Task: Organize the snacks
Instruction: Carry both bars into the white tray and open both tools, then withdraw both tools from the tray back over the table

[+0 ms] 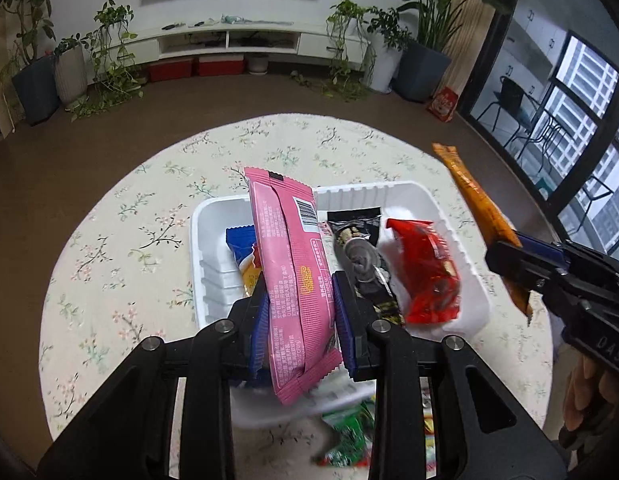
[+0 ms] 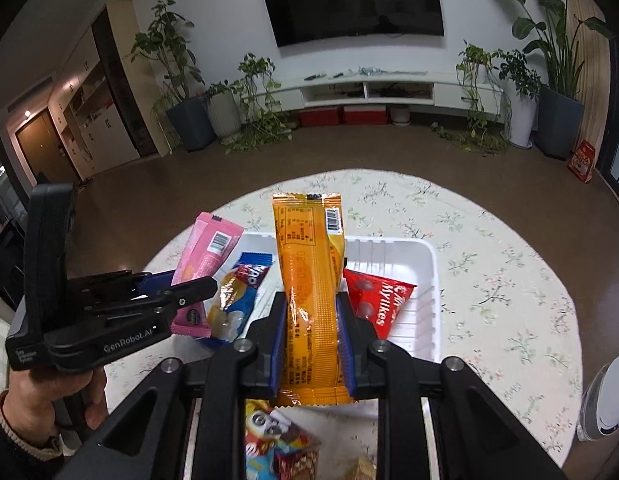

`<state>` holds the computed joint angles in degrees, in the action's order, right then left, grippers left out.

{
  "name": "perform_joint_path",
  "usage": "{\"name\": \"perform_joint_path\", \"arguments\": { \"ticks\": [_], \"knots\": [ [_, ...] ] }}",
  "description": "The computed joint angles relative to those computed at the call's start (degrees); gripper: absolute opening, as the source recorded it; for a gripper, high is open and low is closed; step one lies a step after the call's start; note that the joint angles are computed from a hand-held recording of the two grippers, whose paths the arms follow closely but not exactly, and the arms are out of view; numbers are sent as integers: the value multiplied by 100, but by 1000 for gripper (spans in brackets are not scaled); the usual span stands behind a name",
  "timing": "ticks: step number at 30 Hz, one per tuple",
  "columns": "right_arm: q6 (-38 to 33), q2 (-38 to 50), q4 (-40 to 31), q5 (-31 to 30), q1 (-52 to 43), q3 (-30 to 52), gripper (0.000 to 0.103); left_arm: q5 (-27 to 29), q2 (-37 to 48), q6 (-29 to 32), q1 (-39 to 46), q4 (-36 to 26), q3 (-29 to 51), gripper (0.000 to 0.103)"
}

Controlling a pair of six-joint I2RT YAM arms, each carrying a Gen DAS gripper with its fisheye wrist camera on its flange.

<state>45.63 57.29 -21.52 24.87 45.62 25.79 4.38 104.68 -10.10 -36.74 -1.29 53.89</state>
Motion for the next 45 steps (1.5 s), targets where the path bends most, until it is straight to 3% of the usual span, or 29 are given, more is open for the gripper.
{"name": "perform_joint_path", "arguments": {
  "ticks": [8,17,21,30,38,42,45],
  "knots": [
    [-510,1600,1361,-632,-757,-72,25,4,1407,125,36,260,825,29],
    [-387,2040,1633,-628,-723,-140,31,127,1926,234,107,765,908,32],
    [-411,2072,1638,-579,-629,-156,33,166,1799,209,77,860,722,44],
    [-248,1891,1469,-493,-533,-203,38,4,1447,199,-17,941,384,54],
    [-34,1517,1204,-335,-343,-219,47,-352,825,115,-151,965,-138,84],
    [201,1029,793,-73,-106,-255,58,-661,253,40,-268,992,-569,94],
    [451,560,329,194,185,-245,59,-807,-221,-17,-342,957,-881,102]
  ]
}}
